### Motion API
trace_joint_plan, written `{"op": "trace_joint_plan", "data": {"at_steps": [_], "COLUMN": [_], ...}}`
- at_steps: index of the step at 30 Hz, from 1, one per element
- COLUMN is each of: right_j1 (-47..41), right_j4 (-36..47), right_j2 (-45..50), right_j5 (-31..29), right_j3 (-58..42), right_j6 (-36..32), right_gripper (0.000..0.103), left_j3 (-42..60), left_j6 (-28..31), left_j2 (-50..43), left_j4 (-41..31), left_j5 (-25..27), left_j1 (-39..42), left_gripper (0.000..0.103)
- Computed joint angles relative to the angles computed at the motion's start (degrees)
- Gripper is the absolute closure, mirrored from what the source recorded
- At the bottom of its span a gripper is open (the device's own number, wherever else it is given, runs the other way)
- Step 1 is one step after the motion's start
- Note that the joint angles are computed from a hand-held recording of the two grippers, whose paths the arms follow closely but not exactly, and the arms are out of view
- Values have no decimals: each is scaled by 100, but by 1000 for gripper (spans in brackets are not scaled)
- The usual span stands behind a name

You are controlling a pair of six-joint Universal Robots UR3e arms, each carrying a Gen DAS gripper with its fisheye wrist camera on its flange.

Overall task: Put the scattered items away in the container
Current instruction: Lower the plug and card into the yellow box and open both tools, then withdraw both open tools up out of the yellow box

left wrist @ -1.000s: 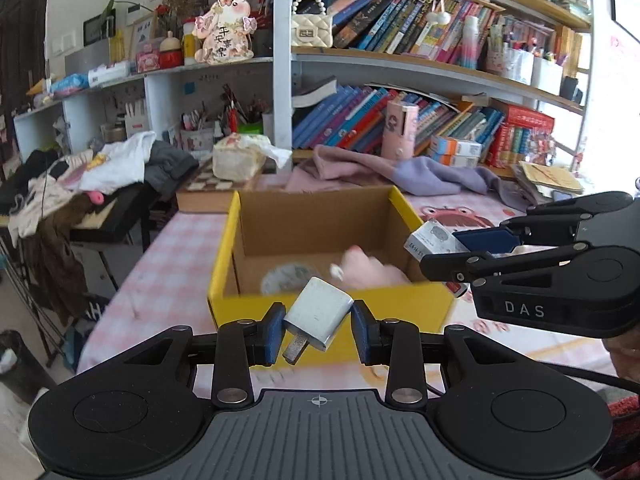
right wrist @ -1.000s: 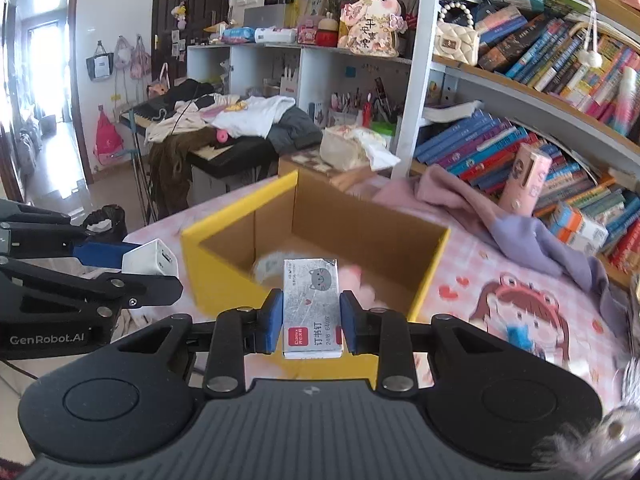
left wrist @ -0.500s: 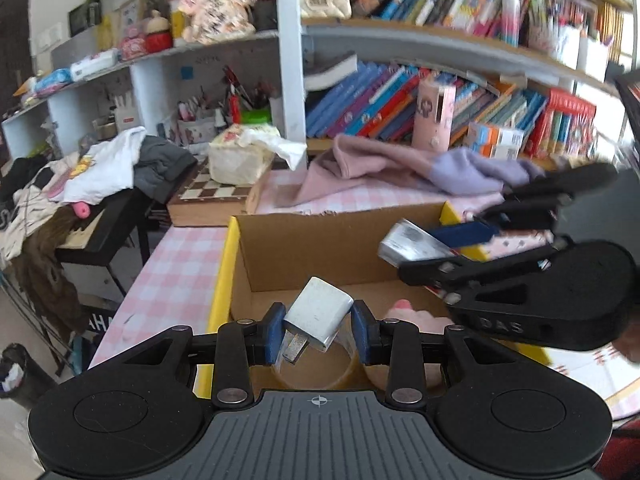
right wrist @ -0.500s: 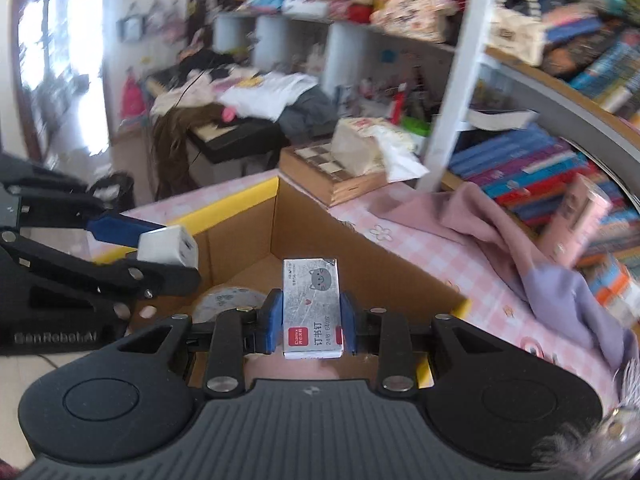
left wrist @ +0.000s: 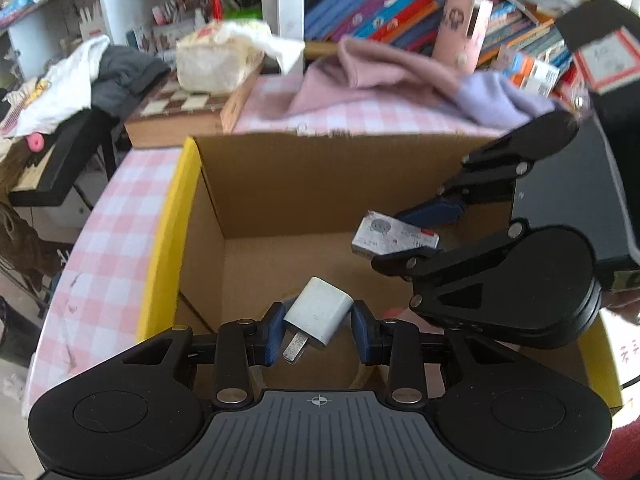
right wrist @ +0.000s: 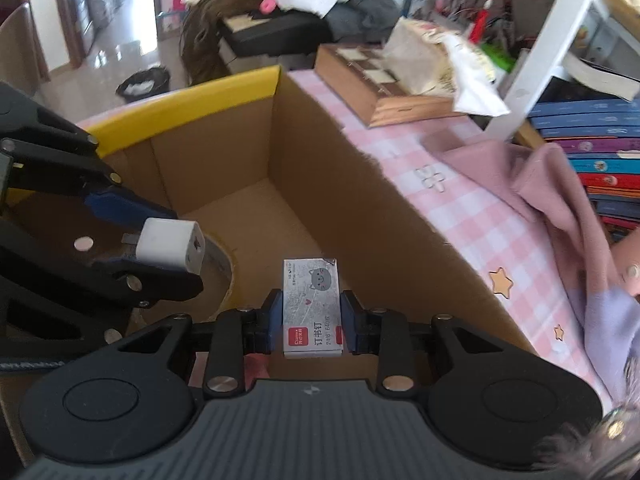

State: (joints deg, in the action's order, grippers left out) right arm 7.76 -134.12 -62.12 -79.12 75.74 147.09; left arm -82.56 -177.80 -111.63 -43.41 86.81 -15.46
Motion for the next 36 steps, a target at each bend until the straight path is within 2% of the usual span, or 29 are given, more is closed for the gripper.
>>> {"op": "trace_joint_plan", "data": {"at_steps": [5,8,10,14,19,26,32,36], "right_j1": [44,31,-26,-56,-8,9,160,486], "right_j4": [154,-278,-447,-855,-1655,-2460,-2907,-3014], "right_j2": [140,23,-67,-371,-1048,-2269,-3389,-3978], "right_j5": [-65,-86,-6,76,81,-112,-591,-1143], "right_j3": [-185,92,230,629,1467,2659,3658,4160], "right_j6": [26,79,199,448,870,1720,2576,3082], "right_gripper": [74,66,65,65,62,61,60,60], "left_j3": [133,-42,-179,-610,-1336,-2243,-3034,-3503], "left_j6": [62,62,13,-73,-217,-524,-756,-781], "left_j2": [-131,-46,48,412,1125,2225,3125,3664], "left_j4": [-157,118,312,756,1316,1755,2155,2293], "left_j5": [-76,-34,40,153,325,640,843,964], "left_j1": [9,-1,-20,-65,-137,-166,-268,-380], "left_gripper": [69,65,47,42,33,26,23,23]}}
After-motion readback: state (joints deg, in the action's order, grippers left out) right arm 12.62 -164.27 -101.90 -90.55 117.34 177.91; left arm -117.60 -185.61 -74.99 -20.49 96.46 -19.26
